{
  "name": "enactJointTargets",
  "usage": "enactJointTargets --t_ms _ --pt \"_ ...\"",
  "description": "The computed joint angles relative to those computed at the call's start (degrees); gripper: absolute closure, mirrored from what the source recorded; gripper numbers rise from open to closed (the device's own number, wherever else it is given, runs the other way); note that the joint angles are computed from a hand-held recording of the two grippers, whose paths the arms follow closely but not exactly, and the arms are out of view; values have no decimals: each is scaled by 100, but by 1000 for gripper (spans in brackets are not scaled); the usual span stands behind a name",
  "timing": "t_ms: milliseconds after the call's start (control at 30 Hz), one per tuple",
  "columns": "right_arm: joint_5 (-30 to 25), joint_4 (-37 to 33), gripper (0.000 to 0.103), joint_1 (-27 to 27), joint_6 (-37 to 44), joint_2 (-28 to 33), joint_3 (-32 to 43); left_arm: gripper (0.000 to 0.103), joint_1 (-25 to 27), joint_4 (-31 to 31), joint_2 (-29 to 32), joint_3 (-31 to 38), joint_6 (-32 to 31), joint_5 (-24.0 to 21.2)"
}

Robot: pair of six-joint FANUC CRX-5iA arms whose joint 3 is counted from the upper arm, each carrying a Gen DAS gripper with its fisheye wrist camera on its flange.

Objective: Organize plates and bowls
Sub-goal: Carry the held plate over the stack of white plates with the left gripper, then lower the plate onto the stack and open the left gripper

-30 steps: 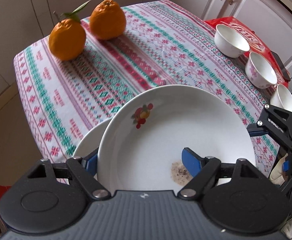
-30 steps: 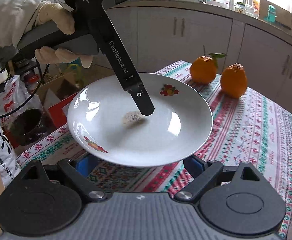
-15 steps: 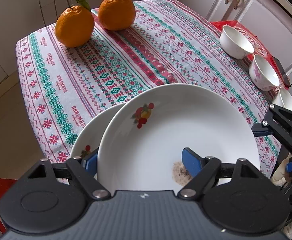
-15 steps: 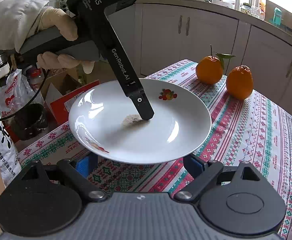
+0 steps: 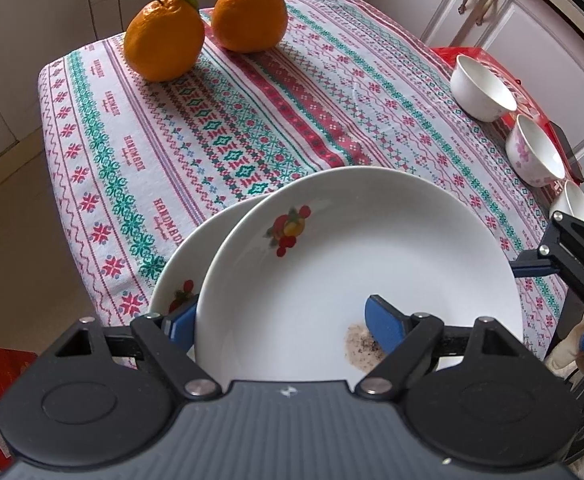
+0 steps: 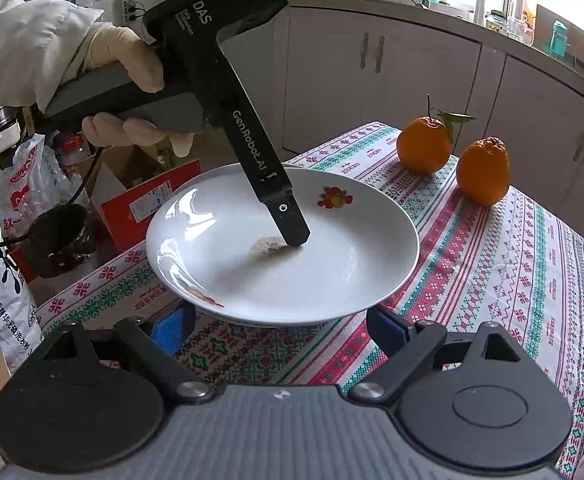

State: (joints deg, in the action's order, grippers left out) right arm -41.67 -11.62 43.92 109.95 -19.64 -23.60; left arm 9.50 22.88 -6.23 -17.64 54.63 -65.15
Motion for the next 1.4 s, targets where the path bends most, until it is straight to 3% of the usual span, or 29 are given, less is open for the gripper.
enactJointTargets --t_ms 867,1400 --pt "11 -164 8 -52 243 -3 27 18 -11 -323 -181 82 -47 -50" --pt "44 -243 8 -98 380 116 90 12 53 -456 -438 -46 82 262"
